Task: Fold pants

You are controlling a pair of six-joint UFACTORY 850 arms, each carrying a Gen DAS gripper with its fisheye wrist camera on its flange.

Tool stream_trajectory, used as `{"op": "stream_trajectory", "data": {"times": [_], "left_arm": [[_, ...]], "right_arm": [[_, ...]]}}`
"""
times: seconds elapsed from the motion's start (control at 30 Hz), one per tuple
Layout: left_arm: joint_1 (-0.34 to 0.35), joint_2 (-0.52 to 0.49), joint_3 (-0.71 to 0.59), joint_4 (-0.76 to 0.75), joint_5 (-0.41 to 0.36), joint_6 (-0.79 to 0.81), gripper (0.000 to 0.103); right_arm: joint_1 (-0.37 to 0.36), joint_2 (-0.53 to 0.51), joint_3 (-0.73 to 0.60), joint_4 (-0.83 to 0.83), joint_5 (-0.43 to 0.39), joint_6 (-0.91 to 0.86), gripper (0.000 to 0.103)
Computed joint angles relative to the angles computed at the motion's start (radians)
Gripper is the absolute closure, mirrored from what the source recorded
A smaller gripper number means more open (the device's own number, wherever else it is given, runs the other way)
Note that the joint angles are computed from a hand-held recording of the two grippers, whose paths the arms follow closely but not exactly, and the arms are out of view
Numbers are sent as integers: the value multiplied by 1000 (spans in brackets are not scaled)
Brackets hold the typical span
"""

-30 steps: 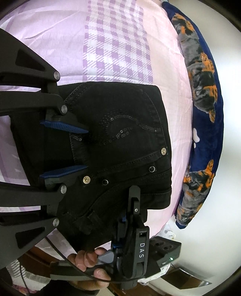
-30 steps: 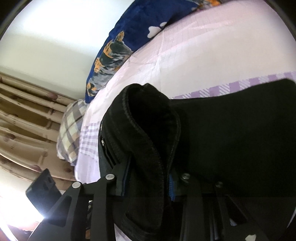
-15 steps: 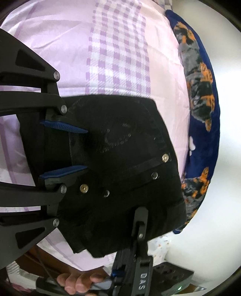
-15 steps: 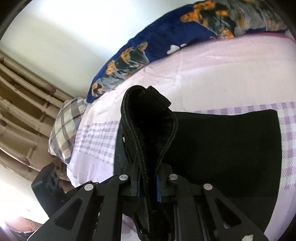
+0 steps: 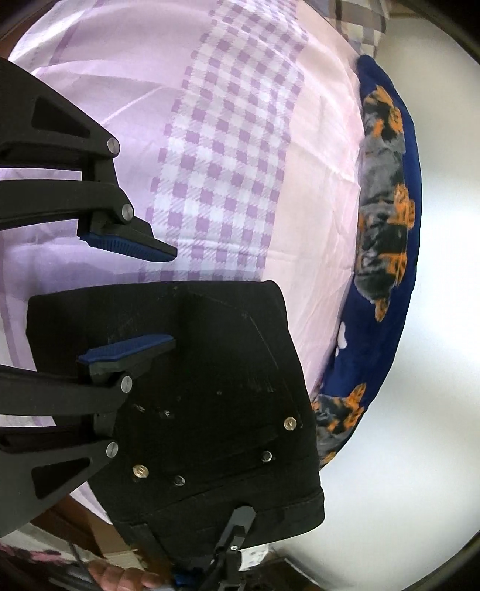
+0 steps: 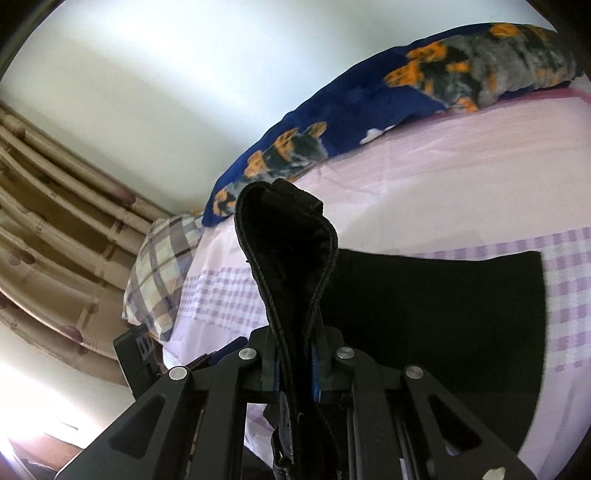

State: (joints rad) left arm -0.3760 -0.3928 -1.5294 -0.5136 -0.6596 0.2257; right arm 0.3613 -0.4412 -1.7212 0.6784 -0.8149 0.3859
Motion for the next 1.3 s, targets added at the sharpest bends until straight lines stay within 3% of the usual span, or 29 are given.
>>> {"op": "stream_trajectory", "data": {"times": [0.43,0.7,0.83,0.93,1.03,1.3], "left_arm": [[-98,-72,-92,45,-63,77,61],[-139,-91,-76,113,-78,75,61],[-149,-94,-60,133,-77,102,59],[-142,-91,-50,94,-80,132,56],[-140,-89,-50,93,-93,132,56],[-141,-61,-16,96,-82,133,56]], "right_arm": [[-69,144,256,-88,59,102,92],[-83,170,374,-92,64,111,92],[-86,189,428,-73,88,112,80],[-75,195,413,-157,61,177,71],[-58,228,405,-266,48,273,69],[-35,341,484,-266,43,357,69]]}}
